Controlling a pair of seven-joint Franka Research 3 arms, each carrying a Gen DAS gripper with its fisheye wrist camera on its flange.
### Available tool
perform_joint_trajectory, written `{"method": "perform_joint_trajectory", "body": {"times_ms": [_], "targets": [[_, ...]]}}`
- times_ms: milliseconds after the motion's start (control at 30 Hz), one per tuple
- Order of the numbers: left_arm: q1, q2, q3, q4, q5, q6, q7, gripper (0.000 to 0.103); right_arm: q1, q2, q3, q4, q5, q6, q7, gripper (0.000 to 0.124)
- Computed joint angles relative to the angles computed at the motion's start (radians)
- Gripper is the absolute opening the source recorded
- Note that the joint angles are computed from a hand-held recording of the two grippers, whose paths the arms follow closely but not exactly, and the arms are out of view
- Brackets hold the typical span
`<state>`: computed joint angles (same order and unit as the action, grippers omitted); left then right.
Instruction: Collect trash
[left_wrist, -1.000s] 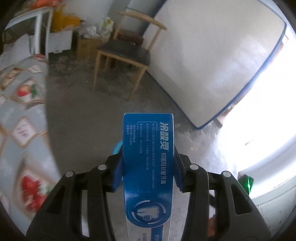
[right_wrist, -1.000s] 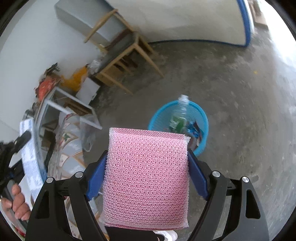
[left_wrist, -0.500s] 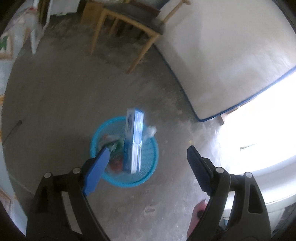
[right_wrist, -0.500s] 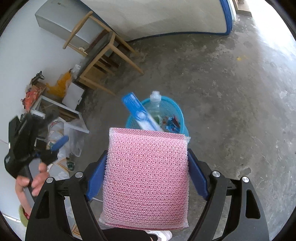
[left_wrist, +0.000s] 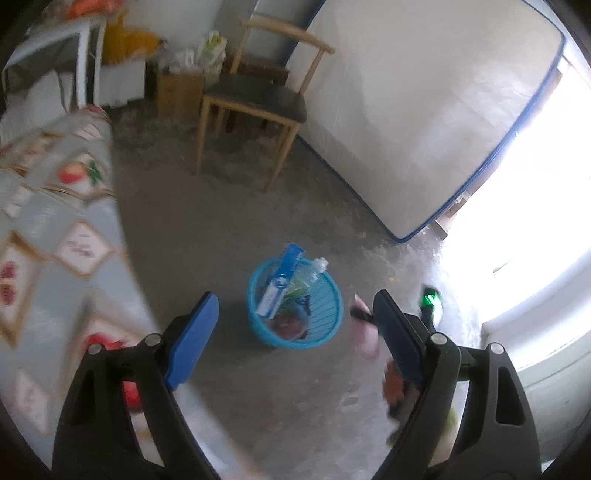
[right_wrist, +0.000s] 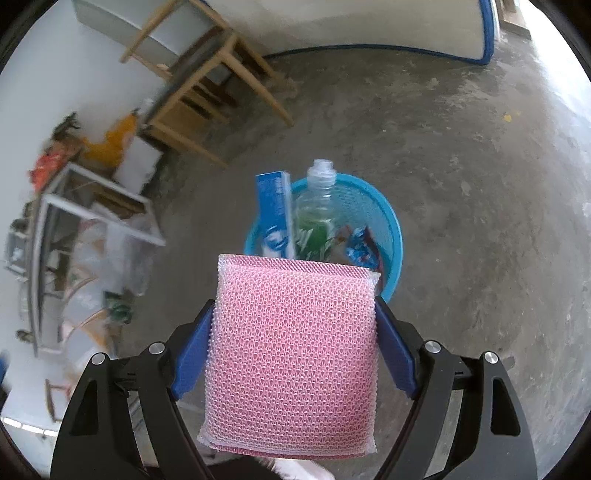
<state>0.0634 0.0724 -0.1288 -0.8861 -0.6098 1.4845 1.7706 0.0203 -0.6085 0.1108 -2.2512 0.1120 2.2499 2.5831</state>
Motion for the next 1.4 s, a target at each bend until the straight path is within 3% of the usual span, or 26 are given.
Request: {"method": "perform_joint_trajectory", "body": {"times_ms": [200, 333, 467, 667, 833, 967, 1133, 1233, 1400], "targets": [[0.058, -0.191, 0.120, -0.205, -0.063, 0.004, 0.144, 0.083, -0.004, 0.176, -0.032, 0.054, 0.024, -0.001, 0.029, 0.082], [0.057, -0.354, 0.188, -0.414, -0.006, 0.091, 0.211, 0.084, 0.001, 0.219, -0.037, 0.063, 0.007, -0.016, 0.071, 0.084], [0.040, -0.456, 0.255, -0.541, 0.014, 0.128, 0.232, 0.085, 0.003, 0.173, -0.025, 0.041, -0.027, 0.002, 0.116, 0.084], [0.006, -0.575, 0.287, -0.692, 0.066, 0.240, 0.217, 0.090, 0.000, 0.004, 0.038, 0.034, -0.113, -0.013, 0.135, 0.084], [-0.048, -0.613, 0.318, -0.723, 0.084, 0.257, 0.169, 0.094, -0.028, -0.102, 0.185, 0.170, -0.290, -0.157, 0.116, 0.084], [-0.074, -0.641, 0.317, -0.743, 0.127, 0.304, 0.118, 0.094, -0.005, -0.102, 0.308, 0.327, -0.400, -0.247, 0.038, 0.094], [-0.058, -0.703, 0.284, -0.795, 0.254, 0.383, 0.032, 0.094, -0.002, -0.048, 0.446, 0.494, -0.467, -0.328, 0.018, 0.096], [-0.017, -0.769, 0.241, -0.871, 0.380, 0.471, -0.004, 0.094, -0.032, 0.001, 0.551, 0.603, -0.528, -0.422, 0.015, 0.097], [-0.051, -0.810, 0.254, -0.890, 0.476, 0.413, -0.023, 0.094, -0.078, 0.073, 0.701, 0.750, -0.593, -0.556, 0.007, 0.097]]}}
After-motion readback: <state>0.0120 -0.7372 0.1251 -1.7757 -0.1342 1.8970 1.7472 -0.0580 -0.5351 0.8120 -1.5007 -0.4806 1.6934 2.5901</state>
